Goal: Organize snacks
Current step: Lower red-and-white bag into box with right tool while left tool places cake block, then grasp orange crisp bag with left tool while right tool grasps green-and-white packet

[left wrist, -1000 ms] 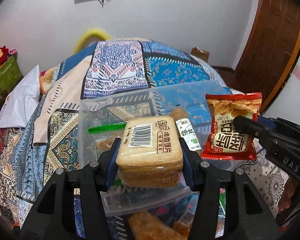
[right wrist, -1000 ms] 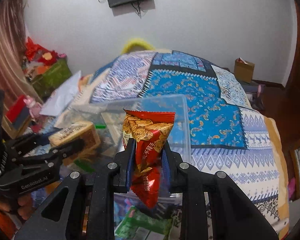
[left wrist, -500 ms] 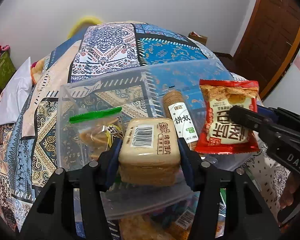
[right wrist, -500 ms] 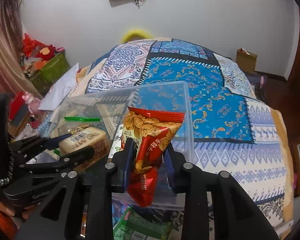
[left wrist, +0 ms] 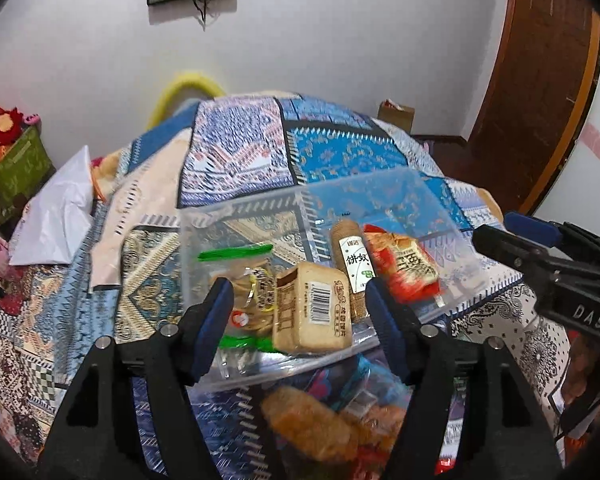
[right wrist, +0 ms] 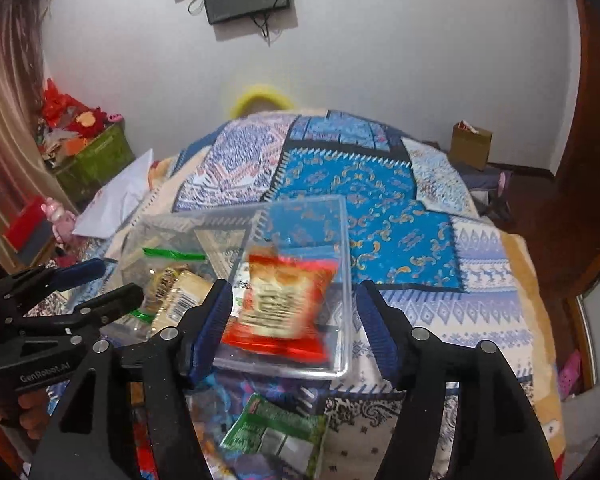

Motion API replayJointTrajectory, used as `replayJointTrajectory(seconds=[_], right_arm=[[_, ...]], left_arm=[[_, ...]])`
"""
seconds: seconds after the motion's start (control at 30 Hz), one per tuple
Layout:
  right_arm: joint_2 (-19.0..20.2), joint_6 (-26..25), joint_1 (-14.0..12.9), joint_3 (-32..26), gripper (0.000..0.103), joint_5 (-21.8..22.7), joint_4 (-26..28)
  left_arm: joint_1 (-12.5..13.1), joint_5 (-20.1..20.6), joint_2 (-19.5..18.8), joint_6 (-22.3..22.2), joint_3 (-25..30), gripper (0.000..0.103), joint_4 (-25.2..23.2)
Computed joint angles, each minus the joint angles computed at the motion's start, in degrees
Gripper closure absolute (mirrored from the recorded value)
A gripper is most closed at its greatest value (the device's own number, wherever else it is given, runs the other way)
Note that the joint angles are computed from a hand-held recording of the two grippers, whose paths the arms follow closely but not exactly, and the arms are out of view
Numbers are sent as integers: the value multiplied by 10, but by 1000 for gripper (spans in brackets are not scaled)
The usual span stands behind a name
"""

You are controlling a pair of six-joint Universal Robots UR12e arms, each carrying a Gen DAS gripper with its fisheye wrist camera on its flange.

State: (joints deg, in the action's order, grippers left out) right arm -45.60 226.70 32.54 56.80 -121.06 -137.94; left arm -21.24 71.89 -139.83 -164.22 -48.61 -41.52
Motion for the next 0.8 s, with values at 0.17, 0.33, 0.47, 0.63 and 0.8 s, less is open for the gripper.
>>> replayJointTrajectory(seconds=[0.17,0.33,0.47,0.63,0.8], right_arm=[[-11,4,11,14,33,-26,-17],[-18,12,19,26,32,-30,-10],[-20,22,22,35,32,-18,3],[-23,49,24,56,31,14,7],[-15,68,21,57,31,57,36]], left_arm=[[4,2,28,12,-46,32,23],[6,11,47,14,-84,32,28],[4,32,55,28,-111,32,28],[4,36,57,21,-126,32,19],[6,26,52,0,-128,29,9]])
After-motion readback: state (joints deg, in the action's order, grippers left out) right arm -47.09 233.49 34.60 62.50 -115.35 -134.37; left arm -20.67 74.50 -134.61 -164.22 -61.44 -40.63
